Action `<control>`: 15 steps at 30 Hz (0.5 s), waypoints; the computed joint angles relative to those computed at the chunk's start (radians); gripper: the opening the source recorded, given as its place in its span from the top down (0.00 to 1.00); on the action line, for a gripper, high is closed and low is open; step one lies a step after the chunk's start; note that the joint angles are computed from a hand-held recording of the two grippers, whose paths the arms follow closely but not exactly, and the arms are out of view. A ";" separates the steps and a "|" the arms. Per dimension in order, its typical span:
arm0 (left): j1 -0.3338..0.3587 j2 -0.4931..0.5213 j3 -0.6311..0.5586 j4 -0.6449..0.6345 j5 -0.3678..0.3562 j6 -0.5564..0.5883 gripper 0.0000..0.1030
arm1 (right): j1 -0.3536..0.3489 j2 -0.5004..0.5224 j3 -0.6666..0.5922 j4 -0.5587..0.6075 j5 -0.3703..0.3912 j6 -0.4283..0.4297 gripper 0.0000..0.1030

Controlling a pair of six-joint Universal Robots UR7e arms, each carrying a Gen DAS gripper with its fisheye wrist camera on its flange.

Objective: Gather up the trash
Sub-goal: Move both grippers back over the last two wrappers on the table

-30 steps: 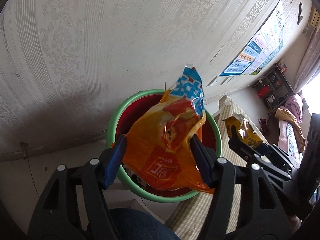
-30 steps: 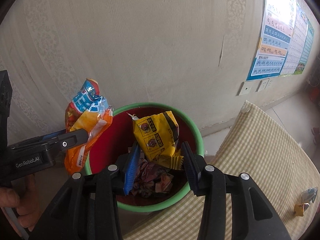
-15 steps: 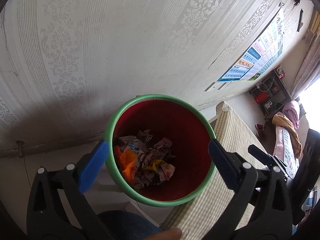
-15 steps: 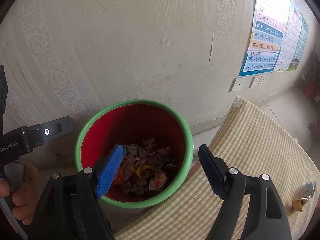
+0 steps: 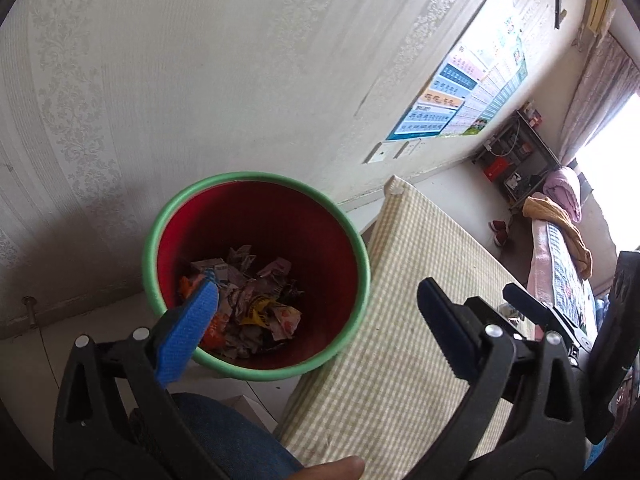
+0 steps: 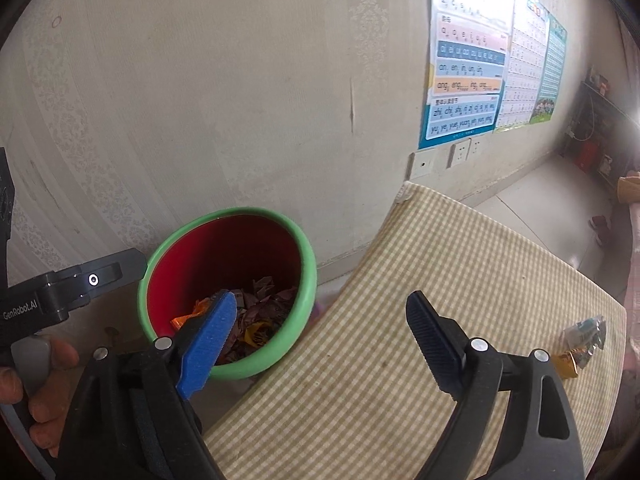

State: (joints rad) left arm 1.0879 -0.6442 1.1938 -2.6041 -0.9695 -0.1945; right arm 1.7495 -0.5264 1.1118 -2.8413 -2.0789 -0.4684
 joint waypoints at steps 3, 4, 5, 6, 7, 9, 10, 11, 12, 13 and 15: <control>-0.022 0.013 0.006 -0.001 -0.019 0.011 0.05 | -0.012 -0.057 0.077 -0.052 -0.015 0.007 0.17; -0.029 0.019 0.004 0.000 -0.024 0.013 0.05 | -0.017 -0.075 0.098 -0.065 -0.020 0.011 0.17; -0.036 0.026 0.002 0.002 -0.030 0.014 0.05 | -0.023 -0.094 0.122 -0.082 -0.026 0.014 0.17; -0.043 0.033 -0.001 0.004 -0.037 0.015 0.05 | -0.028 -0.113 0.148 -0.101 -0.031 0.015 0.17; -0.051 0.040 -0.005 0.007 -0.048 0.018 0.05 | -0.033 -0.132 0.170 -0.119 -0.036 0.015 0.17; -0.068 0.053 -0.009 0.006 -0.059 0.030 0.05 | -0.043 -0.171 0.217 -0.150 -0.047 0.018 0.17; -0.076 0.060 -0.012 0.007 -0.065 0.036 0.05 | -0.049 -0.190 0.240 -0.164 -0.051 0.021 0.17; -0.085 0.070 -0.020 0.012 -0.073 0.042 0.05 | -0.055 -0.208 0.263 -0.179 -0.056 0.022 0.17; -0.094 0.076 -0.023 0.016 -0.079 0.048 0.05 | -0.061 -0.227 0.286 -0.195 -0.060 0.024 0.17; -0.102 0.083 -0.026 0.018 -0.085 0.057 0.05 | -0.067 -0.245 0.308 -0.210 -0.064 0.028 0.17; -0.119 0.098 -0.031 0.025 -0.099 0.074 0.05 | -0.078 -0.276 0.346 -0.238 -0.071 0.035 0.17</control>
